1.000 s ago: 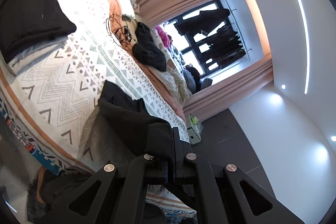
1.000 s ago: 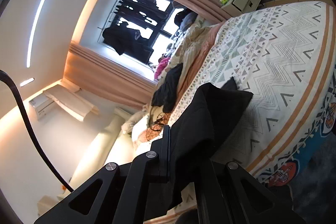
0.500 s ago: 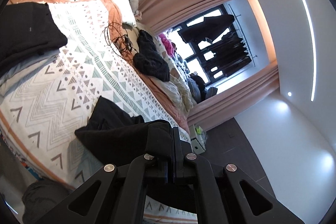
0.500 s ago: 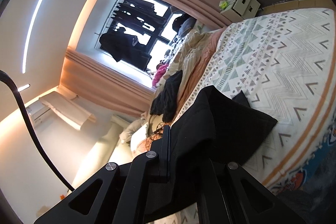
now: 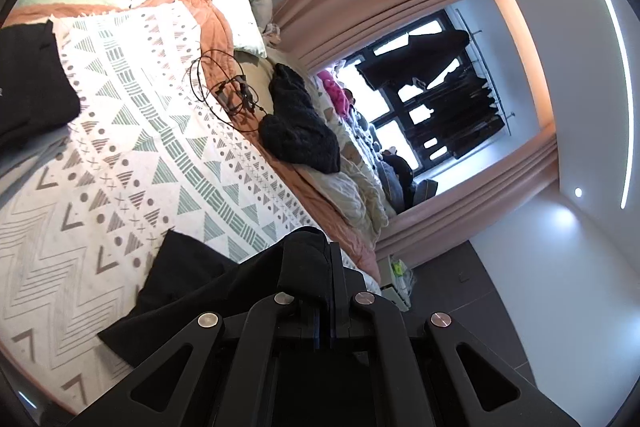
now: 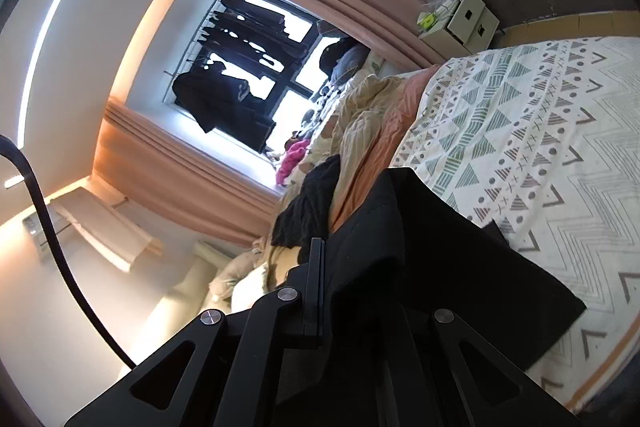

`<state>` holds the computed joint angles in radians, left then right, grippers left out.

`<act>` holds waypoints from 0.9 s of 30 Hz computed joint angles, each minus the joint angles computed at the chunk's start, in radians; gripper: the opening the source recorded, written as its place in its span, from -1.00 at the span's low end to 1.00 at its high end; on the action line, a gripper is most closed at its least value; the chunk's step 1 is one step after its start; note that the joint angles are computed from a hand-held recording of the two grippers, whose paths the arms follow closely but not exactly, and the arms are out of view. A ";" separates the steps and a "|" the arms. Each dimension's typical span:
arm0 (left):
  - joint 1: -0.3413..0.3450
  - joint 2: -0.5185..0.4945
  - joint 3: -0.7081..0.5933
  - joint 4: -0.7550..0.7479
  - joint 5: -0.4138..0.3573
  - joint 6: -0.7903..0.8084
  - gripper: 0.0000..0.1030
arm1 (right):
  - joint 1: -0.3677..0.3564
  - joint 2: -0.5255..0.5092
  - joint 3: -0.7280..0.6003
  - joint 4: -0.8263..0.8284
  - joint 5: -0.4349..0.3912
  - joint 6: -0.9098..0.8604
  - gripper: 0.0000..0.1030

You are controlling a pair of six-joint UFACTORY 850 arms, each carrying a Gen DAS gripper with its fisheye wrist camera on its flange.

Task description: Fold large clothes

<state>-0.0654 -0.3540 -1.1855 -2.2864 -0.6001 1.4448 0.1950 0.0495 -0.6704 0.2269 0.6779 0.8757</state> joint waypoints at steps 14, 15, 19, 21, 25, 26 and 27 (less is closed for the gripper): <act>-0.036 -0.349 -0.404 0.095 0.149 -0.136 -0.97 | -0.087 -0.328 -0.288 -0.094 -0.060 0.035 -0.93; -0.037 -0.374 -0.436 0.128 0.160 -0.168 -0.97 | -0.093 -0.345 -0.299 -0.116 -0.057 0.047 -0.93; -0.038 -0.489 -0.567 0.273 0.175 -0.311 -0.97 | -0.119 -0.428 -0.365 -0.201 -0.091 0.112 -0.93; -0.041 -0.547 -0.632 0.363 0.198 -0.408 -0.97 | -0.127 -0.465 -0.392 -0.210 -0.114 0.115 -0.93; -0.040 -0.677 -0.803 0.697 0.216 -0.750 -0.97 | -0.140 -0.534 -0.447 -0.251 -0.157 0.150 -0.93; -0.041 -0.702 -0.839 0.765 0.215 -0.819 -0.97 | -0.141 -0.556 -0.464 -0.248 -0.176 0.150 -0.93; -0.041 -0.727 -0.872 0.825 0.211 -0.879 -0.97 | -0.144 -0.573 -0.479 -0.259 -0.187 0.165 -0.93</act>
